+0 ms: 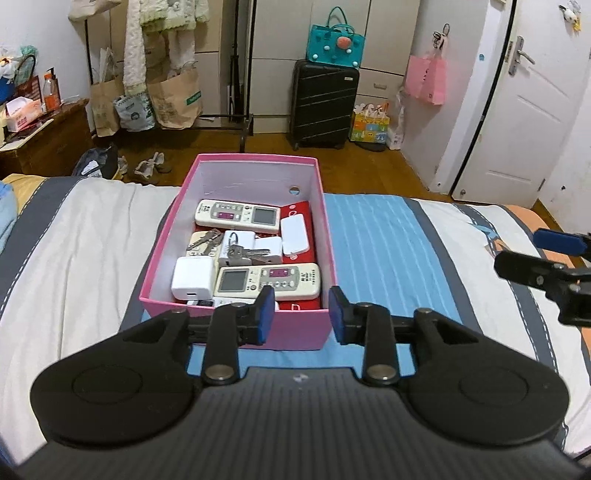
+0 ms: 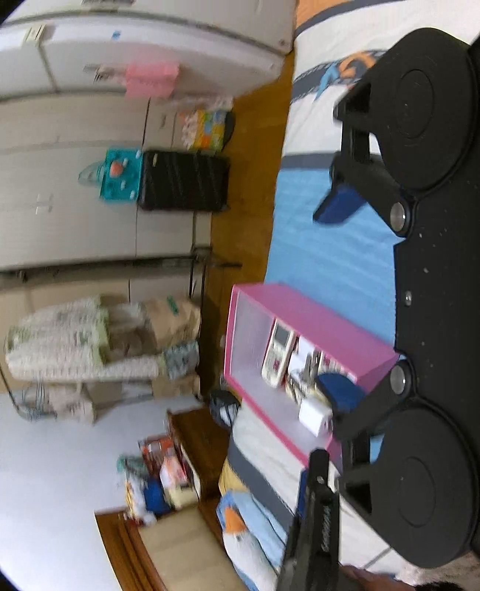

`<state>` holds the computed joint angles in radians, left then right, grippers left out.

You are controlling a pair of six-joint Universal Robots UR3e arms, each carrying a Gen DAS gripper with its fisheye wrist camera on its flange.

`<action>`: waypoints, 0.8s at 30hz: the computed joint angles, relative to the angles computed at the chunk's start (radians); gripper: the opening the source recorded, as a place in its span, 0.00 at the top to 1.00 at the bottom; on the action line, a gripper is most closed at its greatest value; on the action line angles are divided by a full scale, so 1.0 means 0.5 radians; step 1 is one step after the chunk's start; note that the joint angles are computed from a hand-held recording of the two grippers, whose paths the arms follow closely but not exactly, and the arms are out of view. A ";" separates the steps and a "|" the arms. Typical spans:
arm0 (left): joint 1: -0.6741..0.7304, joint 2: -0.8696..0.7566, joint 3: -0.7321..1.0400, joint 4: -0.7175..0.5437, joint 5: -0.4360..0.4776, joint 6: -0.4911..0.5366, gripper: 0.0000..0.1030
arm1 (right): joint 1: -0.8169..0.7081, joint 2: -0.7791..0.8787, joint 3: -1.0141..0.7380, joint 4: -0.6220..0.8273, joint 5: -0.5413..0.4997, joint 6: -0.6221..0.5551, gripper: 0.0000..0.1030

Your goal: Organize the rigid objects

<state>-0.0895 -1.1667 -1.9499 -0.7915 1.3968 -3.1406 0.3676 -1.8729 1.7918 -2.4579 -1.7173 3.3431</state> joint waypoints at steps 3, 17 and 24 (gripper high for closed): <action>-0.044 -0.027 0.011 0.019 0.072 -0.030 0.60 | 0.089 0.023 -0.018 0.022 -0.226 0.094 0.04; -0.100 -0.045 0.005 0.044 0.204 -0.095 0.30 | 0.066 -0.027 -0.036 0.224 -0.209 0.174 0.04; -0.137 -0.051 -0.002 0.080 0.246 -0.106 0.14 | 0.141 0.015 -0.064 0.277 -0.321 0.206 0.04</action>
<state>-0.1580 -1.1925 -1.9510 -0.7513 1.5200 -3.1935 0.4381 -1.8656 1.7596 -2.3193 -1.8778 3.4461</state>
